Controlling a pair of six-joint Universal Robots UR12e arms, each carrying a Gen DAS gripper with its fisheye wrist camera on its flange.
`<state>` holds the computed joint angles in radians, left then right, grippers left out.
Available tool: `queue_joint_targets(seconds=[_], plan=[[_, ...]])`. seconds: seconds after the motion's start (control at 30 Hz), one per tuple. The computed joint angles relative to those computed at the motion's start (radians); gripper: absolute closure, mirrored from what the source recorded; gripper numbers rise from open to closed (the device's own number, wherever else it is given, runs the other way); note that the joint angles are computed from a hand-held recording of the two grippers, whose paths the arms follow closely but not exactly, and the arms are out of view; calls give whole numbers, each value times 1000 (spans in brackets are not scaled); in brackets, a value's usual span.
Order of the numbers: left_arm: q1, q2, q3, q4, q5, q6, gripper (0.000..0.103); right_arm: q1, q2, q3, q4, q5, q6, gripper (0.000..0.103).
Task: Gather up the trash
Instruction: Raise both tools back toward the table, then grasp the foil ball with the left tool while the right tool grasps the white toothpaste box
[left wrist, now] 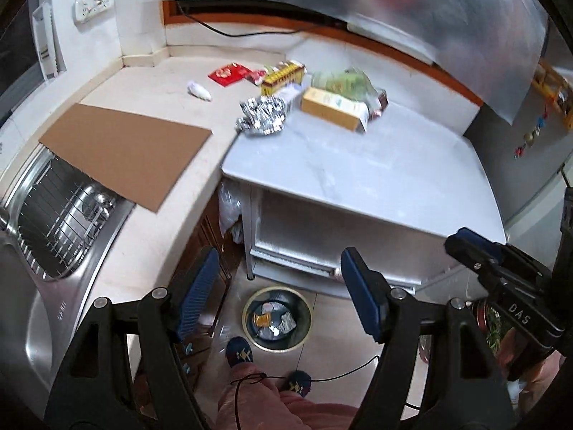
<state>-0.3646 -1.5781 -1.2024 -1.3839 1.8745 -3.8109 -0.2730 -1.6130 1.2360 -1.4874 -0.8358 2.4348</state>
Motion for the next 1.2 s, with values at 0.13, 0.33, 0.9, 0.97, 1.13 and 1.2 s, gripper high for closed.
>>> queue_joint_targets(seconds=[0.13, 0.33, 0.9, 0.97, 1.13, 1.2], plan=[[29, -18, 30, -8, -4, 24, 35, 16, 34, -45, -54, 2, 34, 69], [108, -54, 63, -12, -99, 84, 35, 67, 98, -113, -131, -49, 104, 63], [278, -279, 243, -66, -273, 309, 35, 259, 461, -477, -257, -258, 238, 38], [286, -294, 251, -70, -289, 323, 35, 274, 507, -528, -237, -286, 225, 37], [297, -328, 271, -84, -322, 355, 35, 294, 571, -597, -201, -319, 200, 34], [301, -337, 275, -86, -329, 361, 35, 300, 591, -621, -189, -327, 184, 32]])
